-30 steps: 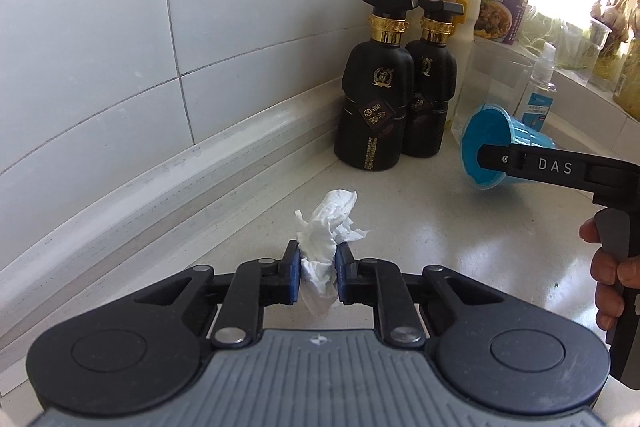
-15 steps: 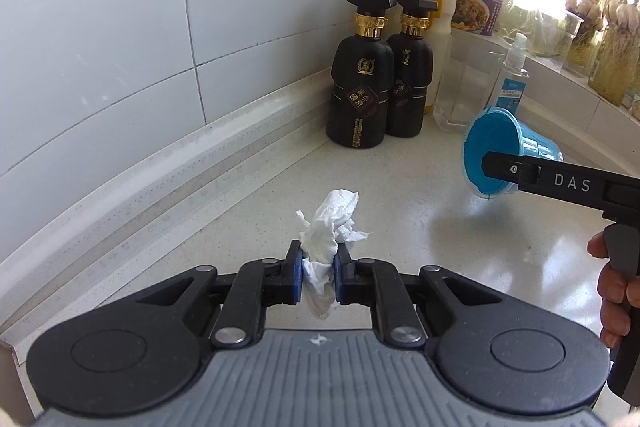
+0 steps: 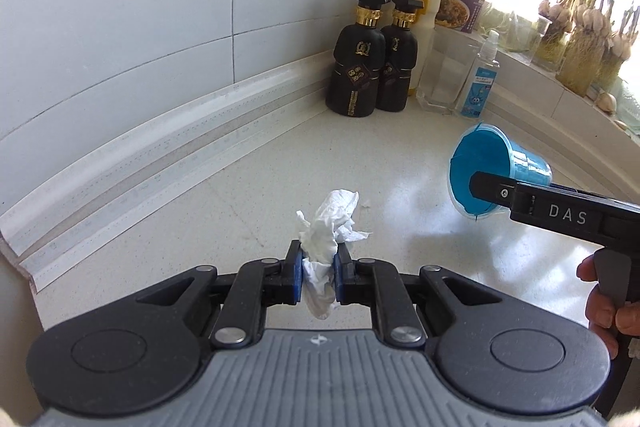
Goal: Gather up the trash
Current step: 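Lift the held tissue and blue cup and carry them down over the cream bin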
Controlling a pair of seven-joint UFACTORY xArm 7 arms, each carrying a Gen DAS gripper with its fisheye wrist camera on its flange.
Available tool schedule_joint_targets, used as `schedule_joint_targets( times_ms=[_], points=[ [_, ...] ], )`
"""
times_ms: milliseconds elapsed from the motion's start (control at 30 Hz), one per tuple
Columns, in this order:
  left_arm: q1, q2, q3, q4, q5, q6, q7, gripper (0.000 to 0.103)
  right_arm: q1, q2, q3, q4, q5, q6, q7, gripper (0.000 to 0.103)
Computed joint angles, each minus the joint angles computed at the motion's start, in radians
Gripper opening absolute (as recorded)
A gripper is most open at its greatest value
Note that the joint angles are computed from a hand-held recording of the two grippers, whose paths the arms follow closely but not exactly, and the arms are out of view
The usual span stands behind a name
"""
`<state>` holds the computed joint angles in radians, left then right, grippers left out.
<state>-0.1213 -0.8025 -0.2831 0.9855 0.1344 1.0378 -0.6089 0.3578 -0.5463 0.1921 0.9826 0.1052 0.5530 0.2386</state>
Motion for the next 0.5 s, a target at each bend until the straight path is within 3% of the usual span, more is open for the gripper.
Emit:
schedule_joint_targets(
  times_ms=[500],
  points=[
    [0.003,-0.261,0.043,-0.040,-0.086,0.205,-0.022,0.013,0.049,-0.188,0.094,-0.012,0.011,0.214,0.133,0.085]
  ],
)
